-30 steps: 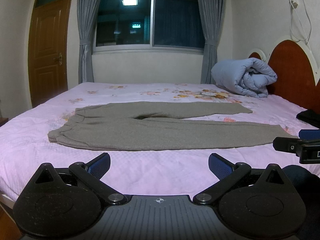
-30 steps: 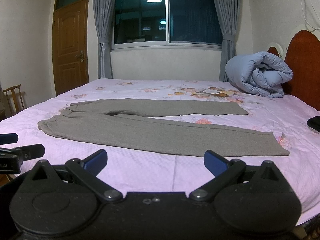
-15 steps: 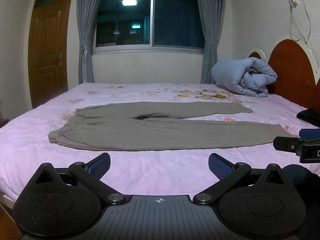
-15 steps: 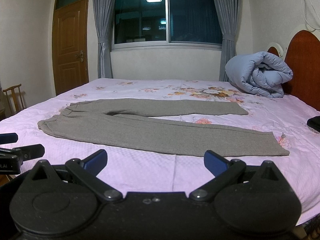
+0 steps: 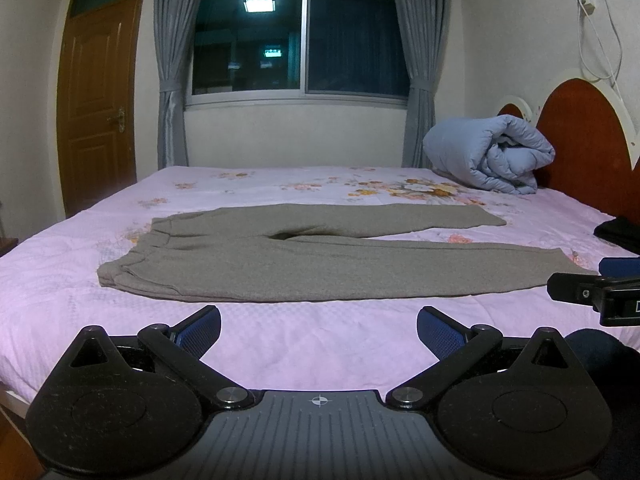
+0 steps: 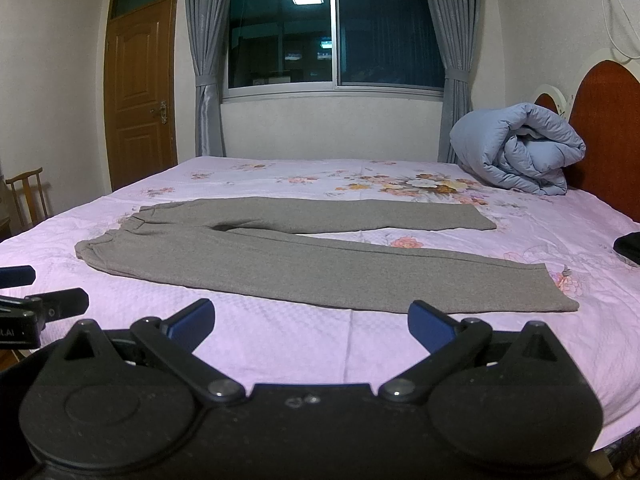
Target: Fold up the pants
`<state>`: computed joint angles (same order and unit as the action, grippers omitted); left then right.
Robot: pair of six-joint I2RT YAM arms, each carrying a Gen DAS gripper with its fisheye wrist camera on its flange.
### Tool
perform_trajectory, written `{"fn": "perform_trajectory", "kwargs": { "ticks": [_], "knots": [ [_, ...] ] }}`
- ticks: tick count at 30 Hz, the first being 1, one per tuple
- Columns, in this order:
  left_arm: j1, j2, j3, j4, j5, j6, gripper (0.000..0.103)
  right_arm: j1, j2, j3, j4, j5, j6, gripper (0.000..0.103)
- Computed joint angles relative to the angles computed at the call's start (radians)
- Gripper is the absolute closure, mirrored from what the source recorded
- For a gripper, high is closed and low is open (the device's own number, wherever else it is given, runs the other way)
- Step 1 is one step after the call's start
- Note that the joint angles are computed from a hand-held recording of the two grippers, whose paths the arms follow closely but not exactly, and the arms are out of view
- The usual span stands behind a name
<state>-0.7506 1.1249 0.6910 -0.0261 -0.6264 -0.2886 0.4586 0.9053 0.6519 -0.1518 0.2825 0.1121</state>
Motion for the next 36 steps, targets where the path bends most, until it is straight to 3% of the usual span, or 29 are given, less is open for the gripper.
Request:
{"fn": "perform_trajectory", "kwargs": {
  "ticks": [24, 36],
  "knots": [
    [-0.001, 0.003, 0.002, -0.002, -0.008, -0.001, 0.0, 0.002, -0.002, 0.001, -0.004, 0.002, 0.0, 0.006],
    [0.046, -0.033, -0.031, 0.005, 0.035, -0.015, 0.0, 0.002, -0.002, 0.003, -0.006, 0.001, 0.002, 0.006]
  ]
}}
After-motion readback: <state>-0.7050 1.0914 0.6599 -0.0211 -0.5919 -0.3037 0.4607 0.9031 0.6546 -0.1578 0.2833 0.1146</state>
